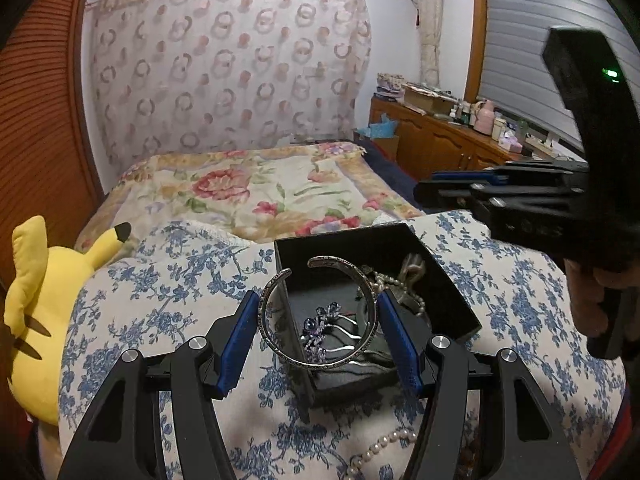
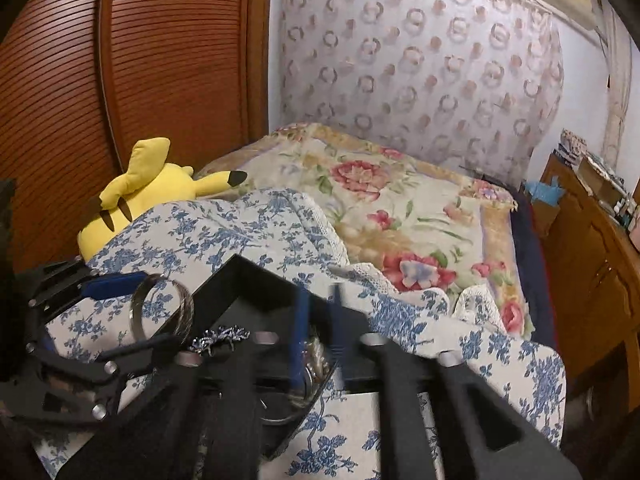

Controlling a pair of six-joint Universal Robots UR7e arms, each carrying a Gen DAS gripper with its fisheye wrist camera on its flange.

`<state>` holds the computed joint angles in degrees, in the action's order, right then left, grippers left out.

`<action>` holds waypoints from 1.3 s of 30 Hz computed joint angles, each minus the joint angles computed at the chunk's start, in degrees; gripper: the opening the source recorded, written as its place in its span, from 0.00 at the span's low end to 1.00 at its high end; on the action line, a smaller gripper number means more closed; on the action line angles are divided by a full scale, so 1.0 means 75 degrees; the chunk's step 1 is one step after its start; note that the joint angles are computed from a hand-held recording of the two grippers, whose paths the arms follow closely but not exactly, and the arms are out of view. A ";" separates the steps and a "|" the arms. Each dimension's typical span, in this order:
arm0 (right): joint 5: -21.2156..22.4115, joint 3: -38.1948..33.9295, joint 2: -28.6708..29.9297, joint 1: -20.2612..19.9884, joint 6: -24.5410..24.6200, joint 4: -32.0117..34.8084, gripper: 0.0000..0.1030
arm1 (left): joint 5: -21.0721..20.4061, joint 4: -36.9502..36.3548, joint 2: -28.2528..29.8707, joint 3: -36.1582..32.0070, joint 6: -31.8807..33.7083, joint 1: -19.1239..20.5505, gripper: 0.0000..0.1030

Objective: Organize jewelry

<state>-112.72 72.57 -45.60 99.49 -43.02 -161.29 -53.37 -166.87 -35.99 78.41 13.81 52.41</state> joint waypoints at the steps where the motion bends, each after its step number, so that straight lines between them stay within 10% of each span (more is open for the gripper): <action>1: 0.0059 0.0065 -0.0061 -0.0016 0.0005 -0.0024 0.36 | 0.0019 0.0023 0.0031 -0.0044 0.0006 0.0000 0.57; 16: 0.0367 0.1892 -0.1262 -0.0371 -0.0047 -0.0793 0.36 | 0.0322 0.0199 0.0462 -0.0577 0.0232 -0.0094 0.66; 28: 0.0581 0.3521 -0.2253 -0.0894 0.0104 -0.1090 0.36 | 0.0416 -0.0566 -0.0470 0.1127 0.0265 -0.0321 0.89; 39: 0.0320 0.4216 -0.2431 -0.0974 -0.0292 -0.0776 0.27 | 0.0443 0.0112 -0.1073 0.2246 -0.0056 -0.0202 0.92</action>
<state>-110.32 104.19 -63.84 92.18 -45.21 -167.11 -50.04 -166.03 -44.04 95.26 13.39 50.90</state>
